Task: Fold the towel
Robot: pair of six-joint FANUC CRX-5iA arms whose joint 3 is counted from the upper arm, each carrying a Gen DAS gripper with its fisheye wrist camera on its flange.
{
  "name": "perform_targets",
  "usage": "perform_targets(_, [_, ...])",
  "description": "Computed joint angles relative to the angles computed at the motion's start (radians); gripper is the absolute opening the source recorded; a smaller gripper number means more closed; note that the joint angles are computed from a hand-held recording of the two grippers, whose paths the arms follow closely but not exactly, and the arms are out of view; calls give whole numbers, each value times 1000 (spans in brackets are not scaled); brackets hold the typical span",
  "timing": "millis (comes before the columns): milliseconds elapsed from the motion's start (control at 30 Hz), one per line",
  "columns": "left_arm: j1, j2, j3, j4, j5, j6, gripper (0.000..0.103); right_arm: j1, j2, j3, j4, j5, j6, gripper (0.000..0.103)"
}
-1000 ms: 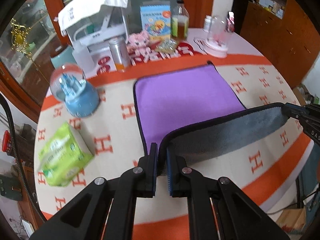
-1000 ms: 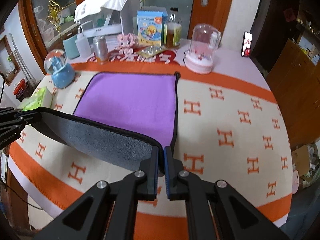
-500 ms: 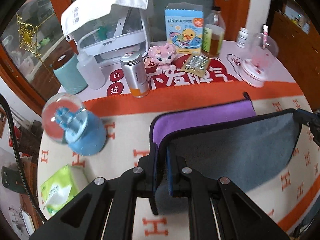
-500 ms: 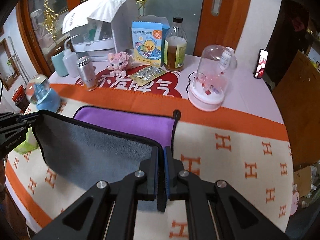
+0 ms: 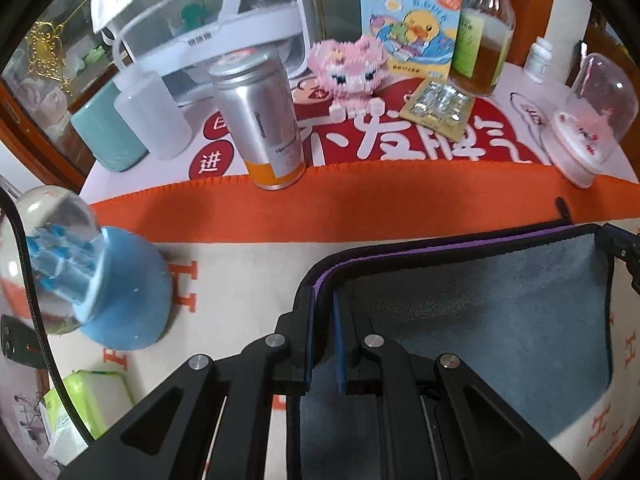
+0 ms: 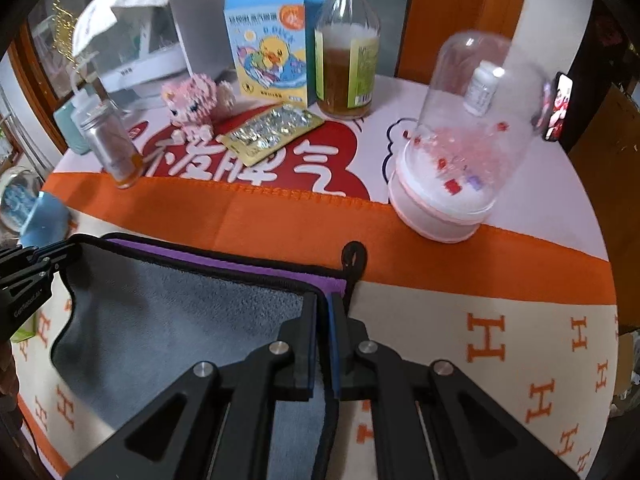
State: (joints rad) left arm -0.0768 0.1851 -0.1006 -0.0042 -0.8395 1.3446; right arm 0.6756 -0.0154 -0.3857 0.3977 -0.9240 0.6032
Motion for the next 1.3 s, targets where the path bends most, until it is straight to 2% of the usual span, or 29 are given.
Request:
perform_targets(400, [-24,62,37,-64,8,78,11,4,62,-12,48,12,-19,8])
perform_targets(433, [-26,60,36,-72,11,85,15,4,63,-11,50,10,-18,9])
perform_targets(500, [-30,53,36,-95,9,103,31,6,56,-14,57,10,-29,10])
perform_targets(567, [-26,40,21,-88,22,100,48,9,44,-22,66,14,-42,16])
perform_targets(667, [-15,16,-2,-61,37,72,51,23,20,-37,101,5,-79,25])
perform_targets(733, [-13,2,-7,-53,28,65,54,37,7,-42,119,-11,-97,26])
perform_targets(800, [-10,-21,-14,-50,17,76,60,51,-7,-41,117,-28,-111,26])
perform_targets(867, [-2,-54,-34,-27,17,66,74,68,-29,-44,110,-38,-128,26])
perform_targets(933, [5,-90,-57,-7,25,52,82,93,-47,-51,119,-54,-153,26])
perform_targets(1100, [27,-172,-110,68,20,-25,84,164,-97,-62,113,-105,-210,27])
perform_targets(1200, [40,-233,-148,95,21,-63,90,213,-129,-74,122,-135,-260,27])
perform_targets(1300, [64,-311,-205,147,15,-125,91,277,-169,-85,124,-179,-324,36])
